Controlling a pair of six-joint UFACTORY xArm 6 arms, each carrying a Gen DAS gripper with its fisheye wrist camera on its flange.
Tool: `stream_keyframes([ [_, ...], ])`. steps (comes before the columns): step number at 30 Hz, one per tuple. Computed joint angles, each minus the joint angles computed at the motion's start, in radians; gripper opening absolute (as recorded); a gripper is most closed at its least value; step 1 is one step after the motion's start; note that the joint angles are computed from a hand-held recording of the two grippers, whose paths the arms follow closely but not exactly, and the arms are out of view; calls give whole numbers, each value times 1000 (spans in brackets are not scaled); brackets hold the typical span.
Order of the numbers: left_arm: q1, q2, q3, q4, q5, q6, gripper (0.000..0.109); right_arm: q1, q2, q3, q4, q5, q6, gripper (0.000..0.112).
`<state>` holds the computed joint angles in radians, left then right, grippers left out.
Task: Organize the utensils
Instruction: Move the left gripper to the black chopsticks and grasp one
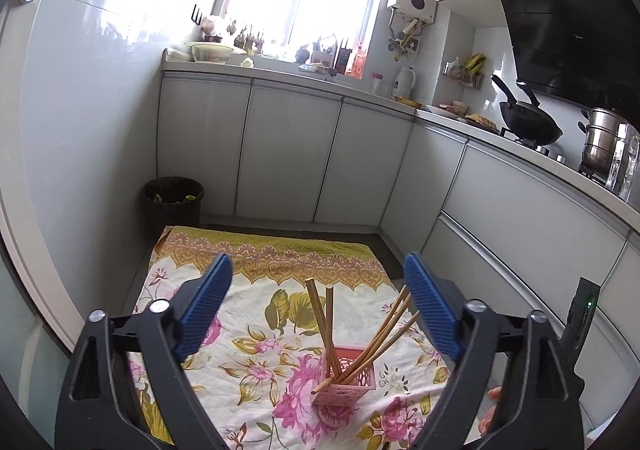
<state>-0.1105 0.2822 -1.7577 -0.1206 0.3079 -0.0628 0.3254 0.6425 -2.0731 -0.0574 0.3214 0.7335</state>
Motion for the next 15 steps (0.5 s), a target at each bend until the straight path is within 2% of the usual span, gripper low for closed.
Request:
stream_keyframes([
  [2,-6,-16,24,33,-12,-19,96,-5,-51,82,8,4,-12,96],
  [7,-22,-52,74,41,41,14,96,-15,-195,324,-38,9,22,96],
  [10,-36,-88,131,-12,95,77,96,-15,-283,493,118,-7,-101,96],
  [11,-43,-102,158,-19,110,93,96,-16,-307,538,131,-1,-112,96],
  [13,-58,-123,206,-35,145,128,96,-16,-346,611,93,21,-99,96],
  [15,-76,-126,233,-54,190,174,96,-16,-381,679,-42,17,-13,96],
])
